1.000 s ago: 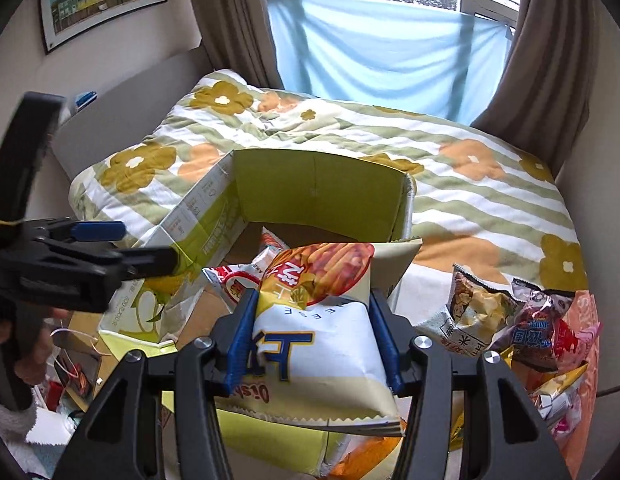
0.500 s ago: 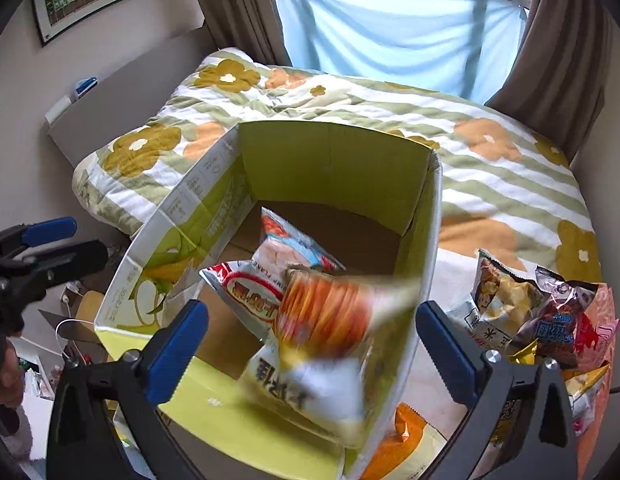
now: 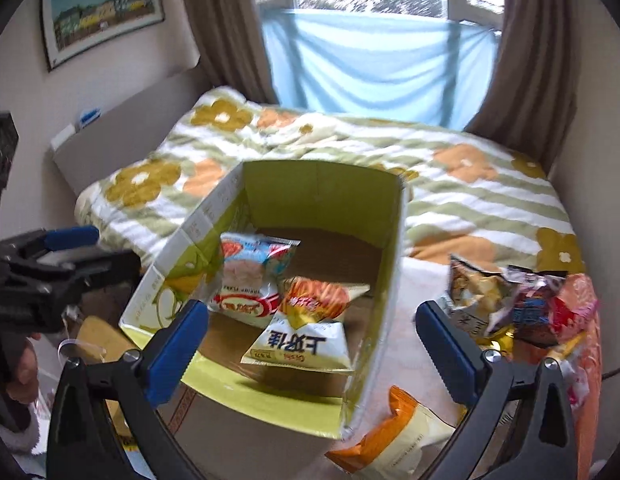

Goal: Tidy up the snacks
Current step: 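Grasp the silver-gold chips bag with the left tool while the right tool grasps the pink candy bag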

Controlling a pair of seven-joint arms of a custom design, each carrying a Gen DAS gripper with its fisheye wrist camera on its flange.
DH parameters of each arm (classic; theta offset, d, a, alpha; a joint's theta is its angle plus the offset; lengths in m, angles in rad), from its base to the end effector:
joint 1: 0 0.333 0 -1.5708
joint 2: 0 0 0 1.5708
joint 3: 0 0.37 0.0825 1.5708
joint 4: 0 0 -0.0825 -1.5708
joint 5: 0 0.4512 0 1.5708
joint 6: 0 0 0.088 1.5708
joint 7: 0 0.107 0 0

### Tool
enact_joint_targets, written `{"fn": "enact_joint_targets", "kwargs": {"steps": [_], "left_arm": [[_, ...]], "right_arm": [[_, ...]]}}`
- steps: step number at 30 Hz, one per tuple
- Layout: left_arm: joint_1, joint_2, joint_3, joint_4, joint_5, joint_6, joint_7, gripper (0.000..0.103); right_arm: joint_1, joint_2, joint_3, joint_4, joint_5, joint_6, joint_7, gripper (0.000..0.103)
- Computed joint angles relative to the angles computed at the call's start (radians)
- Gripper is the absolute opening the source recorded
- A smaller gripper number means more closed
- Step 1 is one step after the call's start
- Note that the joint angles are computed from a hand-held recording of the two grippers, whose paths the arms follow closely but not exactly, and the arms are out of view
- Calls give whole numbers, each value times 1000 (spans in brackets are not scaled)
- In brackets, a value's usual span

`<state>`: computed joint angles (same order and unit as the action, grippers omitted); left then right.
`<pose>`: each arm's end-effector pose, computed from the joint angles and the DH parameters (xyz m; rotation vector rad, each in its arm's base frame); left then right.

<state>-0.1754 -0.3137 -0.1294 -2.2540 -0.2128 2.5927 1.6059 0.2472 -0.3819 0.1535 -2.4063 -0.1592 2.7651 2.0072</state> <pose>0.5240 -0.1678 0.5910 -1.7226 2.1129 -0.8392 0.4719 0.2152 0.5606 -1.8297 1.6535 -0.5426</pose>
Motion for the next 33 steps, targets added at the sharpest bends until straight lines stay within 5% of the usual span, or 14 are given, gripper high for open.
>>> {"fn": "enact_joint_targets", "kwargs": {"steps": [7,17,22,27,33], "left_arm": [[-82,0,27,9,-138,12,168,103],[-186,83,-42,117,-239,27,370,103],[-214,190,-116,215,-179,15,359,103],[-241,346,-188,358,-7,-32,209,103],[-305,522,-208,526,147,-113,39,103]], "right_arm": [[-99,-152,70,-57,-102,-64,156,103],[-218,-373,53,-122,-197,-250,200,103],[-243,-454,-47,-177,-218,-321,77,103],[-273,-488,-166,-234,-168,-320,-105,103],[-309,-424,-288,-253,-77,-294,-324,103]]}}
